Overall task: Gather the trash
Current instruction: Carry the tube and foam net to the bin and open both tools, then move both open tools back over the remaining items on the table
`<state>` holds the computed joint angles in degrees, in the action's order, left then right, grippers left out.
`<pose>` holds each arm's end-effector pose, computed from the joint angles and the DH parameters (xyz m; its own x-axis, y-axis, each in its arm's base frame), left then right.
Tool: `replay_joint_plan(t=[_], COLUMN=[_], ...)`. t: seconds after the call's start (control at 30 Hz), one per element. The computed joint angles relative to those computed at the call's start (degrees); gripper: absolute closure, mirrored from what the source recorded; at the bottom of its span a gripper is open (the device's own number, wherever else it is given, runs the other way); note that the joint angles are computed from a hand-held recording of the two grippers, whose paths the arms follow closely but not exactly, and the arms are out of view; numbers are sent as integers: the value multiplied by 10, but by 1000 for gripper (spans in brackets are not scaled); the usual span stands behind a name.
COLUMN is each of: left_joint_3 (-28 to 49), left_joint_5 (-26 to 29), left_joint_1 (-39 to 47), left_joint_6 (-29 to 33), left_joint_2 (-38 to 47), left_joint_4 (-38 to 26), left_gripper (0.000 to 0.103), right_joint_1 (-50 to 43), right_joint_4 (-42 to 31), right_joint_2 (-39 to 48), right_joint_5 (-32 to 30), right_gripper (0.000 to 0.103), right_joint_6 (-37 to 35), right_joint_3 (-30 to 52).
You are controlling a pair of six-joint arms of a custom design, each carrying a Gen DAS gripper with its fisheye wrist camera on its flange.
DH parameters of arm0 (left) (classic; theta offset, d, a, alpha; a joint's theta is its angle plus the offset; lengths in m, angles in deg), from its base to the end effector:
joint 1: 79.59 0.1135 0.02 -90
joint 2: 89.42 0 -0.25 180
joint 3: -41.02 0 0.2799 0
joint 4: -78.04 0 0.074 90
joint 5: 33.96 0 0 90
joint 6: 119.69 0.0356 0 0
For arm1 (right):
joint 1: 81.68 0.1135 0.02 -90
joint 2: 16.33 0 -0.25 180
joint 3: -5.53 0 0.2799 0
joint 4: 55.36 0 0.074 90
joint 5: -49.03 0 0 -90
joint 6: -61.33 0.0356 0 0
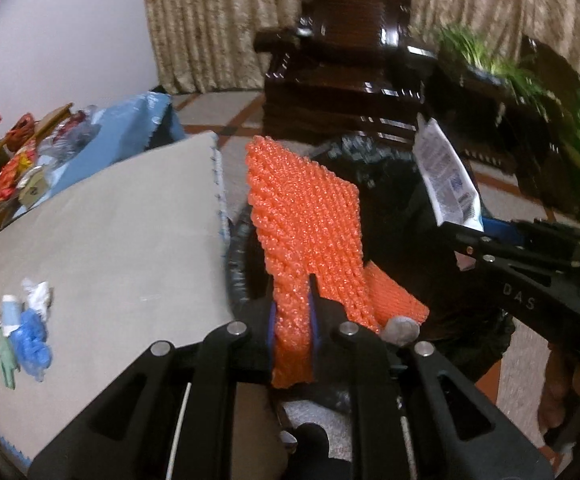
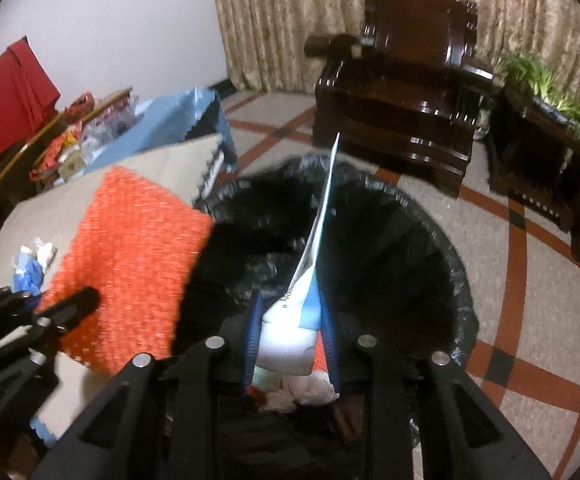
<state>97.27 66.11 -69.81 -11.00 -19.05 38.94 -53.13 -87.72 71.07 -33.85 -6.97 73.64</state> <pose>0.2698 0.0402 0.1933 -0.7682 0.1877 -0.6120 0.1922 0.9796 0.0592 0.3014 0.1589 0.1850 -0.7904 -0.0124 -0.6124 -0.1232 0.9826 0.1391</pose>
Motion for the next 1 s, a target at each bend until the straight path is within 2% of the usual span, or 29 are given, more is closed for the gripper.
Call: replay_joint_plan(t=[0.03,0.07,0.13,0.23,0.4,0.47,0.53,0.67,0.8,0.9,1.0], left_joint_3=[-1,-1,-7,-18,-25,-27,-19,2,32,81,127], left_joint_5=[-4,-6,-9,-8,7,17,34,64,102,139,169], left_joint_1=[-8,-13,-14,2,61,92,134,225,322,406,477], left_joint_6=[-2,-1,3,25,58,72,94,144,194,229,264], left_joint_2=[18,31,47,50,26,12,6,-2,6,47,87], left_joint_4=[12,18,36,43,20,8,-8,-36,-57,-79,-92], left_gripper=[81,68,53,52,44,35,32,30,24,23,21], right_joint_1=[-6,-7,-11,-10,19,38,67,129,205,250,292], right_joint_4=[1,4,10,21,10,2,-12,-35,-35,-32,-30], right_joint_2=[8,11,10,-12,-61,-74,-90,-95,-55,-9,41], right_joint_5=[-4,-2,1,2,30,40,59,89,110,113,121], right_gripper=[74,65,58,58,58,58,58,56,53,53,48], right_joint_6=[0,3,11,29,68,83,105,143,165,183,197], right_joint_3=[2,1,-11,-43,-79,-83,-82,-57,-9,37,94])
